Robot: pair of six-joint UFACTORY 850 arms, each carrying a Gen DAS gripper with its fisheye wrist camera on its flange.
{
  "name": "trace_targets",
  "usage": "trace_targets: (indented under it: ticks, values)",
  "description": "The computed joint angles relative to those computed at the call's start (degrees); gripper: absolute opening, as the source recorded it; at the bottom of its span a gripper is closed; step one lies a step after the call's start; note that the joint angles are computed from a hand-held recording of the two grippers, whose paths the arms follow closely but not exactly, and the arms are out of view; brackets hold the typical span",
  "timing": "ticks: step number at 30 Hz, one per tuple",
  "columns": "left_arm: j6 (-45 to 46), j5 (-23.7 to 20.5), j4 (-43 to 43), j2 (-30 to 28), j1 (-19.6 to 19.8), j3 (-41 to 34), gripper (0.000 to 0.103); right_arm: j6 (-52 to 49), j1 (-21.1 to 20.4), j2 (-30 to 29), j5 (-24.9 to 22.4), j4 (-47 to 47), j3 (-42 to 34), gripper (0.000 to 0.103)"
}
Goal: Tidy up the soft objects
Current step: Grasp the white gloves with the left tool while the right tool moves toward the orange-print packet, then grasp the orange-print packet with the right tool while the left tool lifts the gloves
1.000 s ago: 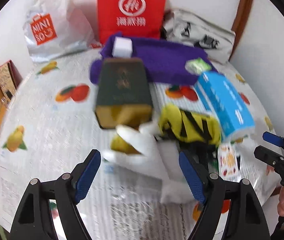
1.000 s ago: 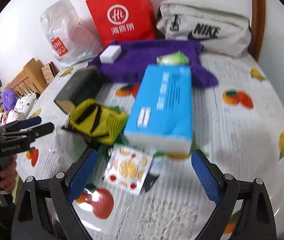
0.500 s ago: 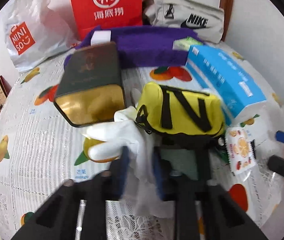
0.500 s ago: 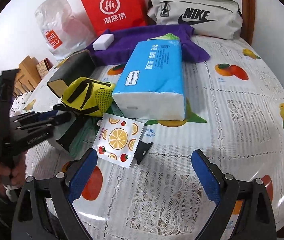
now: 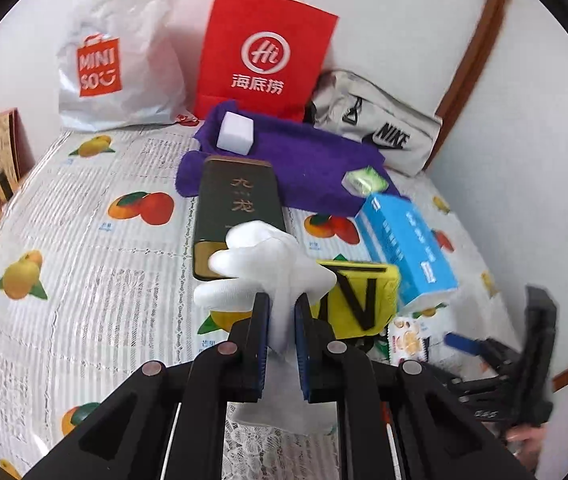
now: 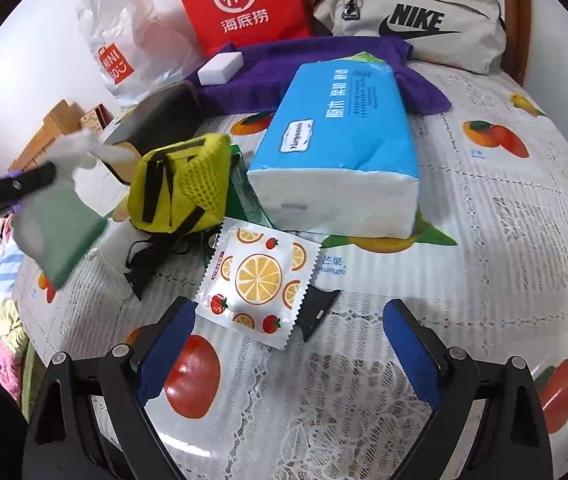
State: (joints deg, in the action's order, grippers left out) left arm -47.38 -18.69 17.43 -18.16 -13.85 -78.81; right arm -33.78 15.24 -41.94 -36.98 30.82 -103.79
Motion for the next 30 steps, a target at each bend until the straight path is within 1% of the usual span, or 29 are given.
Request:
trace_targets:
  ticks: [1,3,5,6,9,13,14,15,16,17,19,22,24,27,30]
  values:
    - [-1.9,-0.8,2.0,0.0,0.0,0.1,0.012,0.0,0.0,-0.2,-0.1,0.0,-0.2,0.095]
    - [-8.3,-4.0,9.1,-0.5,-0.5,-0.2,0.012,0.1,0.3,-0.5,-0.6,0.0,-0.6,0.095]
    - [-11.4,-5.9,12.5,-0.9,-0.8,0.0,0.012,-0.1,0.5,-0.8,-0.7,0.2,-0.8,0.095]
    - [-11.1,-5.6,11.7,-0.7,-0.6,0.7,0.012,0.5,0.7,-1.0,-0.5,-0.1,-1.1,0.095]
    - [-6.1,-4.0,5.4,-0.7,0.2,1.7,0.012,4.4,1.7,-1.4,1.2,-3.5,-1.6,0.095]
    - [-3.7,-3.7,2.7,-1.0,0.3,2.1,0.012,10.4,3.3,-1.8,4.5,-9.7,-1.9,0.095]
    - [-2.9,-3.4,1.8,-1.1,0.3,2.1,0.012,11.4,3.8,-1.7,5.8,-11.4,-1.6,0.093]
    - [-2.9,-3.4,1.8,-1.1,0.2,2.3,0.012,13.1,4.5,-1.4,8.1,-14.5,-0.6,0.090]
    - [-2.7,-3.3,1.6,-1.1,0.2,2.4,0.012,13.7,4.9,-0.9,10.1,-17.1,0.4,0.078]
    - [-2.4,-3.3,1.3,-1.2,0.1,2.4,0.012,12.6,5.0,-0.7,10.9,-17.3,0.9,0.068]
    - [-1.6,-3.1,0.4,-1.3,0.2,2.6,0.012,6.0,4.4,-0.1,9.9,-11.4,1.3,0.053]
    - [-1.4,-2.9,-0.1,-1.4,0.3,2.8,0.012,2.2,3.4,1.2,10.3,-7.2,2.7,0.049]
    - [-1.1,-2.6,-0.6,-1.2,0.4,3.1,0.012,-2.4,2.3,1.4,8.3,-1.5,2.9,0.045]
    - [-0.7,-2.2,-1.3,-1.0,0.6,3.5,0.012,-6.2,1.2,2.0,6.5,3.9,3.5,0.045]
    - [-0.3,-2.3,-2.1,-1.1,0.7,3.7,0.012,-8.7,0.9,3.1,6.9,6.2,4.8,0.045]
